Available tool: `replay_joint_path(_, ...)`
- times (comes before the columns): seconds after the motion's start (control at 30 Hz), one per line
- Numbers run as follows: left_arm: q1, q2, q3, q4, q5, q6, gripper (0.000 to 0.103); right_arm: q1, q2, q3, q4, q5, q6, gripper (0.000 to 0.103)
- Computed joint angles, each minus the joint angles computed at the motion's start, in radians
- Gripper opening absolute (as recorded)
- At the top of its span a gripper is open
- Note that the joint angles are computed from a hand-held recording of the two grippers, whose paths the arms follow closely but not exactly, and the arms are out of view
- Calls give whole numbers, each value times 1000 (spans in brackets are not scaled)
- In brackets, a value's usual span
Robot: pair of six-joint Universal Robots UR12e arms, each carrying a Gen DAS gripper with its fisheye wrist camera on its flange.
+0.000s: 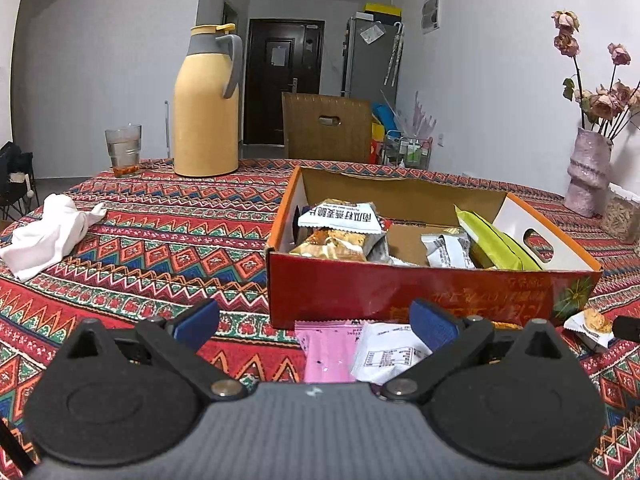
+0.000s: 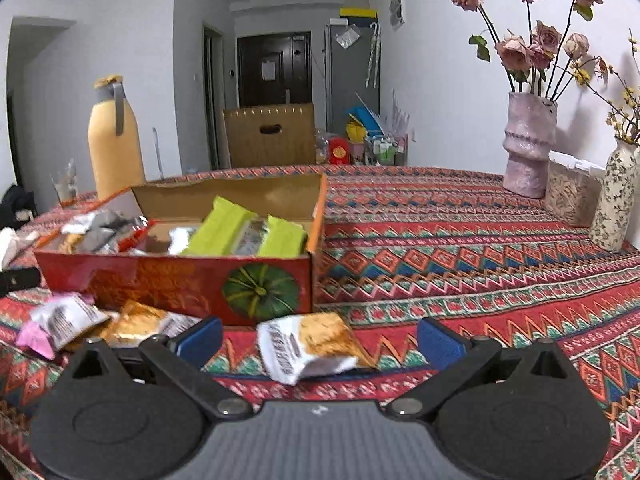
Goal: Organize snacks
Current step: 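Withdraw both tools from the box toward the snack pile, then grasp a biscuit packet with the right tool while the left tool grasps a white packet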
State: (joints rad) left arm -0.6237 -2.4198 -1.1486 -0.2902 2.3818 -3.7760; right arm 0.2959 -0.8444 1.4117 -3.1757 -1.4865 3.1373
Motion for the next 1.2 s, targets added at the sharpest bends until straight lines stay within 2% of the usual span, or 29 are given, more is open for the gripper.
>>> replay_joint_path(0.13,2,0,-3,14,-7,-1,103,1,11,-34,78,-8,-18,103)
replay_joint_path(0.23,4,0,-7,16,-15,-8,103,-1,28,-75,153,15,-38,101)
replay_joint_path(0.43,8,3,-14,20,-33,-21,103,2,66,-157,279,17,-60,86)
replay_joint_path(0.47,8,4,-14,20,-36,-23,103,2,71,-167,292,21,-52,81)
replay_joint_path(0.53,8,4,-16,21,-39,-24,103,0,76,-173,284,31,-36,77)
replay_joint_path(0.6,8,4,-16,23,-41,-24,103,0,77,-172,276,31,-32,69)
replay_joint_path(0.67,9,5,-16,23,-44,-25,103,1,76,-166,268,30,-38,67)
replay_joint_path(0.73,9,4,-16,21,-45,-27,103,0,73,-161,259,33,-39,53)
replay_joint_path(0.77,9,5,-16,21,-46,-27,103,0,71,-156,249,34,-34,49)
replay_joint_path(0.87,9,5,-15,19,-45,-29,103,-1,62,-133,209,42,-16,47)
replay_joint_path(1.07,9,4,-14,15,-44,-29,103,10,34,-51,29,33,35,43)
replay_joint_path(1.2,8,3,-12,7,-41,-31,103,19,24,-12,-52,33,65,43)
